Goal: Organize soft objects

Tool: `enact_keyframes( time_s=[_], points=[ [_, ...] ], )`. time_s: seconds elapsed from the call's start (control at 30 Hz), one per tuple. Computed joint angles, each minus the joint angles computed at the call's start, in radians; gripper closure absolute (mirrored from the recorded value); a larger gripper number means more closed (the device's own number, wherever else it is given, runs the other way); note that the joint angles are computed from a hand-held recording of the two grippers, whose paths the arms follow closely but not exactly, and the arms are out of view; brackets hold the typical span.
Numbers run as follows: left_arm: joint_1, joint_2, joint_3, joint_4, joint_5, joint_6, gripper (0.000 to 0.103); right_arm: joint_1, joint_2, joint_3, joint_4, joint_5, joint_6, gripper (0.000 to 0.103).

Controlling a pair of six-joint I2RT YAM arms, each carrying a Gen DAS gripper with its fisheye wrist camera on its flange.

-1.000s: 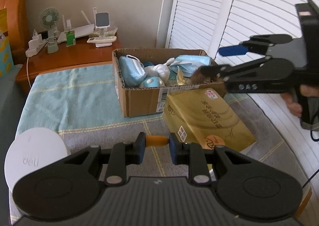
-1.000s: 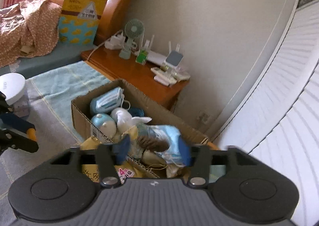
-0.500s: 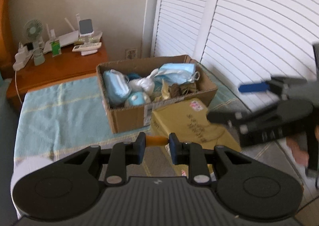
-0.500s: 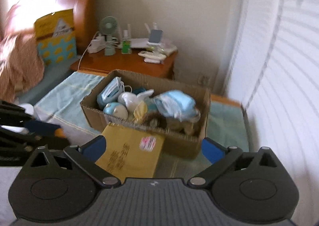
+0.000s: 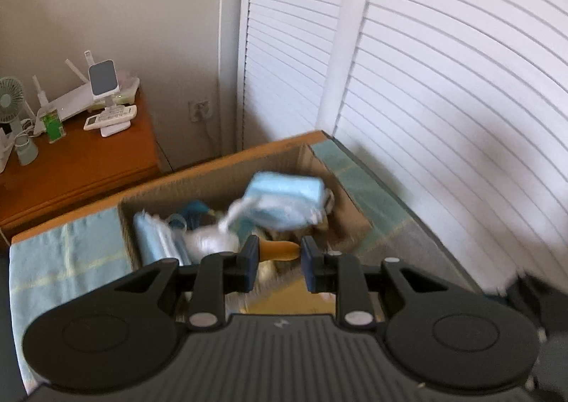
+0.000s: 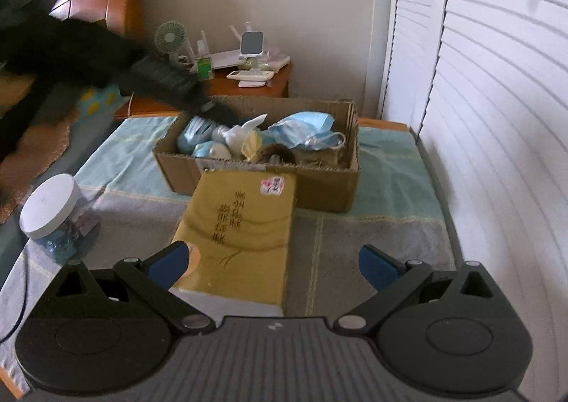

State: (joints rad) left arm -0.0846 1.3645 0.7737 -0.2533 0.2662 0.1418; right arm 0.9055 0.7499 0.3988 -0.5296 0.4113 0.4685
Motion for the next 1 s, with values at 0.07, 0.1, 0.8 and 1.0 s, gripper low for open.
enact_keyframes(
  time_s=[0.07, 0.1, 0.8, 1.0],
  points=[
    [-0.009, 0.071, 0.056, 0.014, -0.03, -0.012, 0.079, 0.005, 0.002, 0.005, -0.01, 0.013, 0.002, 0.0],
    [-0.012, 0.105, 0.082, 0.023, -0.046, -0.019, 0.079, 0.001, 0.002, 0.006, -0.012, 0.017, 0.001, 0.0],
    [0.022, -0.325, -0.227, 0.065, -0.126, -0.092, 0.002, 0.048, -0.041, 0.041, -0.128, 0.084, 0.15, 0.0],
    [0.002, -0.688, -0.384, -0.139, -0.213, -0.144, 0.002, 0.15, -0.036, 0.077, -0.252, 0.158, 0.328, 0.0]
  ],
)
